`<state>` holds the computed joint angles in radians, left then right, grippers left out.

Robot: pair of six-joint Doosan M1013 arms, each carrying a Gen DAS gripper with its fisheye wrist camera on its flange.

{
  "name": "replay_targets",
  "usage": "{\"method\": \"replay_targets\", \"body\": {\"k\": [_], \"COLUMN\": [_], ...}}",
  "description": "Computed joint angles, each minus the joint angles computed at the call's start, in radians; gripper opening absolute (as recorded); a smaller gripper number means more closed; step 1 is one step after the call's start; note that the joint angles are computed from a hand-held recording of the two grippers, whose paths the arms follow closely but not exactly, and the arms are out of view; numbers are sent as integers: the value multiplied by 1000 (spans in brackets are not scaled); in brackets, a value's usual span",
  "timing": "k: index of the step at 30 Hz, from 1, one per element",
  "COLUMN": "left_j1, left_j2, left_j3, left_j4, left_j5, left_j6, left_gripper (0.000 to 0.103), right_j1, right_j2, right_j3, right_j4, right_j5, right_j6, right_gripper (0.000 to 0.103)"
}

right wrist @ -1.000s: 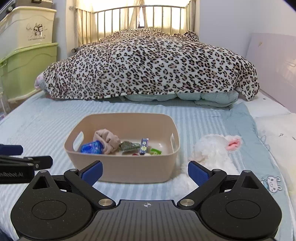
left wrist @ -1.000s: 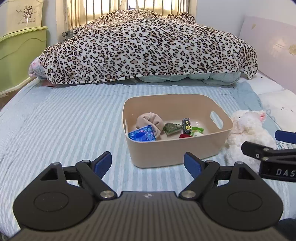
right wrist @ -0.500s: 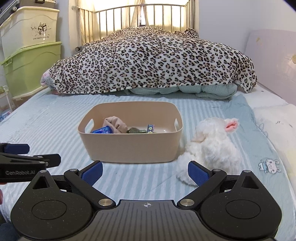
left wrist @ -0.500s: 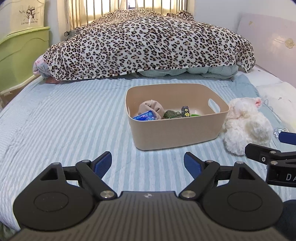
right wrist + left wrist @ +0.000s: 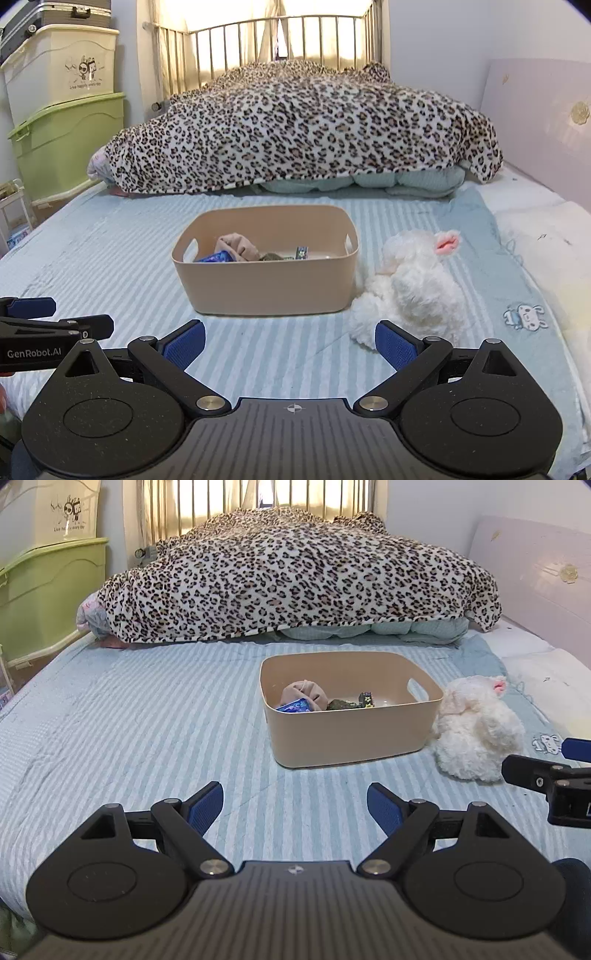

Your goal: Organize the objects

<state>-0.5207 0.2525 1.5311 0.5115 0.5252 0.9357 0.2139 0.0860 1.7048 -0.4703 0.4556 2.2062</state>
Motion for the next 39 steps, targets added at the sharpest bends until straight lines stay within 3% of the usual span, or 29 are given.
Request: {"method": "replay_targets", "body": {"k": [5, 10, 14, 25, 39], "left_j1": [-3, -17, -17, -33, -33], "left_j2": [-27, -47, -56, -81, -86], "left_j3": [21, 39, 49, 79, 78], "left_j4": [-45, 20, -6, -42, -91], "left_j5": [-19, -31, -39, -20, 1], "left_j6": [37, -1, 9, 42, 85], "left_gripper": [86, 86, 86, 86, 86], "right_j1": [10, 20, 26, 32, 41], "right_j2": [-23, -40, -50, -66, -80], "right_j3": [11, 19, 23, 36, 56], "right_j4": [-5, 3, 12, 93, 61], "right_j5": [-1, 0, 4, 12, 30], "right_j6": [5, -11, -15, -76, -56], "right_gripper": [100, 100, 100, 100, 100]}}
